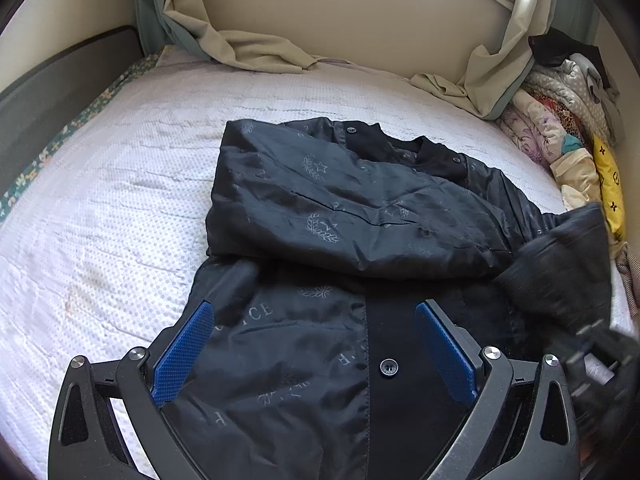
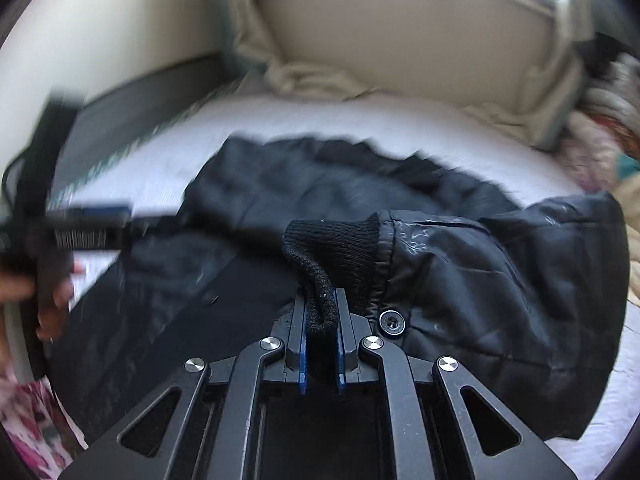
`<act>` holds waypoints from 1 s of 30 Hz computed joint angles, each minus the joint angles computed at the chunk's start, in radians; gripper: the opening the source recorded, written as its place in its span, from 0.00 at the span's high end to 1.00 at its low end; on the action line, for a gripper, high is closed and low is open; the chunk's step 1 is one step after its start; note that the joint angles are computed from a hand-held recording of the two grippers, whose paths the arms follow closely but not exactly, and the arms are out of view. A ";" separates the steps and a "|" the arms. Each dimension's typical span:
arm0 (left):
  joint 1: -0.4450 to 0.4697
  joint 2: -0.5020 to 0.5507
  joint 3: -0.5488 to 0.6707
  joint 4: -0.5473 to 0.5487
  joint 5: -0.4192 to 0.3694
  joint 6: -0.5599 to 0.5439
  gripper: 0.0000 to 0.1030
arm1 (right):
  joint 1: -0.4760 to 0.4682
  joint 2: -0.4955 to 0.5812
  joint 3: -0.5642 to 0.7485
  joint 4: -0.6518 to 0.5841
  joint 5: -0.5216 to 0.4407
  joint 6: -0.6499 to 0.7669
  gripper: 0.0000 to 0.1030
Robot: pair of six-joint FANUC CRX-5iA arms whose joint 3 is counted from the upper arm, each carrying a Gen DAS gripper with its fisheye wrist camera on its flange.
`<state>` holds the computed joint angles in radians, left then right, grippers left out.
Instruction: Fold large clothes
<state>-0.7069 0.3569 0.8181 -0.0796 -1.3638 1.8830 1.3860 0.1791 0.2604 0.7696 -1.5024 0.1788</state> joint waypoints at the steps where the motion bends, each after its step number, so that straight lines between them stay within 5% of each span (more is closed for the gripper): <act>1: 0.006 0.001 -0.004 0.012 0.000 0.002 0.01 | 0.002 0.019 0.015 -0.019 0.007 0.016 0.94; 6: 0.022 0.004 -0.015 0.044 -0.004 0.008 0.01 | -0.032 0.086 0.080 -0.137 0.035 0.115 0.88; 8: 0.030 0.002 -0.026 0.067 0.000 0.005 0.01 | -0.035 0.088 0.087 -0.156 0.049 0.120 0.76; 10: 0.036 -0.002 -0.038 0.088 0.008 0.004 0.01 | -0.035 0.071 0.080 -0.173 0.079 0.109 0.42; 12: 0.040 -0.002 -0.044 0.103 0.011 0.004 0.01 | -0.026 0.048 0.067 -0.159 0.106 0.075 0.31; 18: 0.057 -0.006 -0.087 0.195 0.029 -0.014 0.03 | 0.003 -0.045 0.022 -0.068 0.068 -0.050 0.29; 25: 0.086 0.018 -0.215 0.529 0.070 -0.113 0.17 | 0.029 -0.200 -0.120 0.070 -0.058 -0.341 0.27; 30: 0.078 0.047 -0.261 0.664 0.065 -0.141 0.19 | 0.049 -0.241 -0.155 0.098 -0.095 -0.406 0.26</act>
